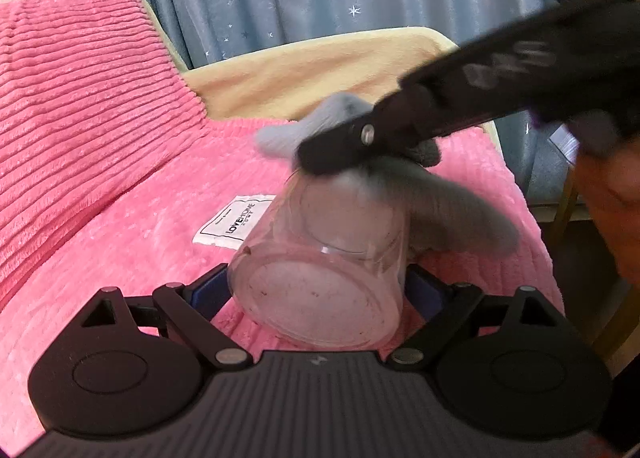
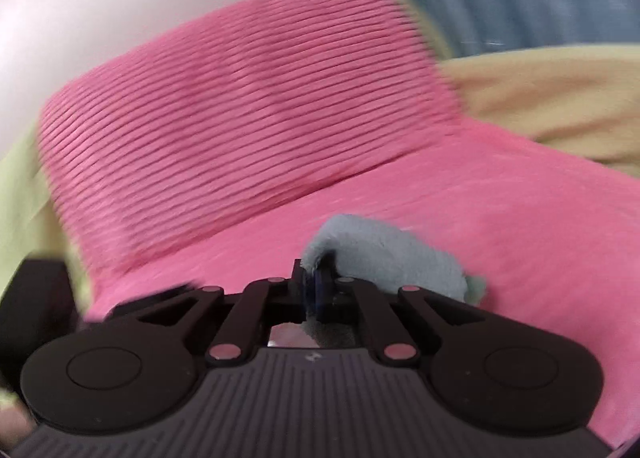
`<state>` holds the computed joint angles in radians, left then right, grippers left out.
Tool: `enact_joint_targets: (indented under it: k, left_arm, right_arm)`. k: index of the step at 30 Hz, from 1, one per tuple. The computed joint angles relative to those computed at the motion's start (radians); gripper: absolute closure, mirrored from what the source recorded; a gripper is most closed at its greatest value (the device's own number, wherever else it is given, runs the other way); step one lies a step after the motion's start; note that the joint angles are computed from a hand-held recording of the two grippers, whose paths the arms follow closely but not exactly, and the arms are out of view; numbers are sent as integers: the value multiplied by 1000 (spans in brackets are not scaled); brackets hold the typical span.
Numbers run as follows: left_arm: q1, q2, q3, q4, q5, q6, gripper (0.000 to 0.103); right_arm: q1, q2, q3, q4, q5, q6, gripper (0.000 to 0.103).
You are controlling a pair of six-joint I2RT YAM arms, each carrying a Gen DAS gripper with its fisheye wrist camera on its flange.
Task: Clean container
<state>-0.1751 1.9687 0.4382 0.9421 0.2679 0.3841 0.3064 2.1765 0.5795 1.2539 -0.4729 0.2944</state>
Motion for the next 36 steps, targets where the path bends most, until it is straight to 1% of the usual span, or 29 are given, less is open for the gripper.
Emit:
enact_joint_targets:
  k: [3,7,11,13,18,19,21,24,26,28,31,32,34,35,36]
  left_arm:
    - [7,-2,0,-5,9,-1,12]
    - [10,-3,0,-9,9,1,12]
    - [2,3,-6,10,0,-2,12]
    - [22,5,-4,14,42,-37,12]
    - [117,9,46,-75,219,-155,12]
    - [128,13,52,-78,238,-174,12]
    - [132,14,54,-75,245,-186,12]
    - [107,-1,34,-54,198,-141,13]
    - [54,-5,3,-1,94,-50,13]
    - [11,6,-25,61,14,32,13]
    - [-23,26,-43,123,-44,83,13]
    - [-33,33,-47,140,-59,94,13]
    - [-54,46,-54,172,-89,118,13]
    - [-65,52,-58,188,-104,131,13]
    - [-69,54,-57,190,-108,134,13]
  right_arm:
    - [-1,1,2,-1,-7,10,100]
    - [-2,3,5,-3,-15,23,101]
    - [-3,5,8,-4,-24,36,102]
    - [-3,6,9,-5,-28,43,102]
    - [-4,9,13,-7,-39,60,102]
    - [-4,9,13,-7,-42,63,102]
    - [-5,10,15,-7,-46,70,102]
    - [-6,12,17,-8,-52,80,100]
    - [-6,13,18,-9,-57,86,100]
    - [-4,13,20,-11,-64,89,100]
    - [8,9,28,-36,-67,31,103]
    - [0,15,31,-21,-51,40,103]
    - [-19,28,33,8,47,91,102]
    - [-38,43,39,24,58,127,102]
    - [-56,58,44,39,42,162,102]
